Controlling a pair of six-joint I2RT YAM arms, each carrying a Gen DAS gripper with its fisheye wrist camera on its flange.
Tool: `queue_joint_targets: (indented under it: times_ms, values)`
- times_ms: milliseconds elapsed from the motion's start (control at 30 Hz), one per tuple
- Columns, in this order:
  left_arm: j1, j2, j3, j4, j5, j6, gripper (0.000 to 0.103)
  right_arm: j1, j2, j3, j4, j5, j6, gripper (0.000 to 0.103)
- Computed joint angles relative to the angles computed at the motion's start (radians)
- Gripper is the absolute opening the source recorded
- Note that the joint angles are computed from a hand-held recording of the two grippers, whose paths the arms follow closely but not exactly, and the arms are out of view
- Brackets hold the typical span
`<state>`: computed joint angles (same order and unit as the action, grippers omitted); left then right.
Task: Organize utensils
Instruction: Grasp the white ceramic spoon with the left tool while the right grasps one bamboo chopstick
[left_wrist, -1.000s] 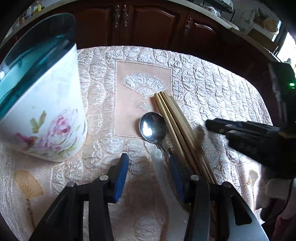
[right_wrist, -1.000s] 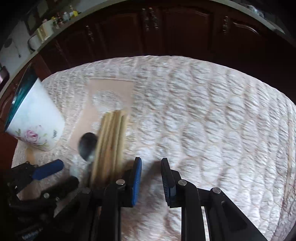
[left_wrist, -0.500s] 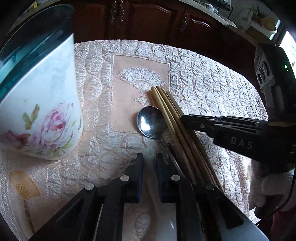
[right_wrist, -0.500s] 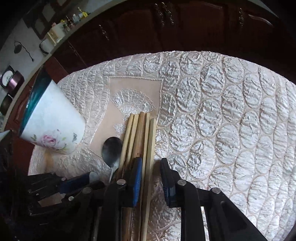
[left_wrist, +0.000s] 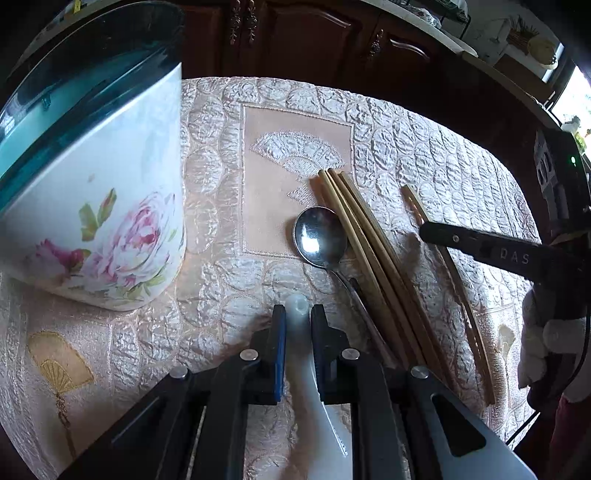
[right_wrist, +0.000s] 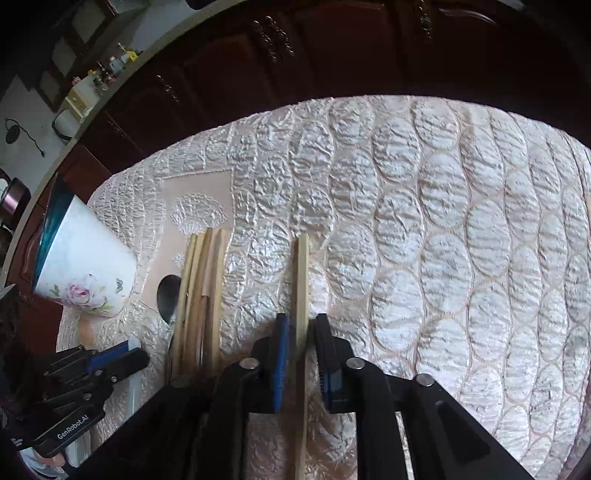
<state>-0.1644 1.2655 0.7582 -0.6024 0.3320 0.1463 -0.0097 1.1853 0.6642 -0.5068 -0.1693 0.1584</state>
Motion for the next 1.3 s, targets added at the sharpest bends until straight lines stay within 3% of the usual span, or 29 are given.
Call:
queue_joint_targets:
  times_ms: [200,267,400,533,700,800,833,867,1000,1067,1167,1300]
  values:
    - [-0.032,0.058,0.021,0.029,-0.020,0.000,0.014,0.037,0.148,0.082,0.072,0.026,0.015,0.028]
    - [-0.051,0.054,0.018,0.032,-0.026,0.002,0.014,0.028,0.167,0.097,0.079,0.021,0.011,0.013]
    - [-0.044,0.031,0.017,0.009,0.000,0.011,0.013,-0.039,0.102,0.109,0.018,-0.035,-0.036,0.009]
    - [-0.005,-0.029,0.012,-0.039,0.040,0.040,0.013,-0.067,-0.104,0.059,-0.097,-0.056,-0.075,0.009]
    - [0.044,-0.126,0.025,-0.119,0.081,0.073,0.013,-0.114,-0.200,0.061,-0.189,-0.079,-0.124,0.008]
    - [0.070,-0.174,0.031,-0.156,0.096,0.085,0.013,-0.103,-0.134,0.066,-0.154,-0.039,-0.102,0.015]
    - [0.081,-0.187,0.032,-0.169,0.102,0.091,0.013,-0.080,-0.094,0.066,-0.134,-0.020,-0.083,0.024]
    - [0.093,-0.203,0.034,-0.186,0.109,0.098,0.013,-0.064,-0.064,0.070,-0.115,-0.013,-0.070,0.026]
    - [0.153,-0.241,0.041,-0.241,0.137,0.150,0.013,-0.027,0.078,0.093,-0.026,0.035,-0.037,0.025]
    - [0.183,-0.252,0.049,-0.266,0.153,0.173,0.013,-0.020,0.112,0.097,-0.010,0.034,-0.043,0.012]
    - [0.241,-0.260,0.068,-0.302,0.188,0.210,0.013,-0.014,0.049,0.086,-0.036,0.019,-0.059,0.007]
    - [0.308,-0.282,0.091,-0.358,0.235,0.265,0.012,-0.018,-0.159,0.082,-0.163,-0.009,-0.072,0.006]
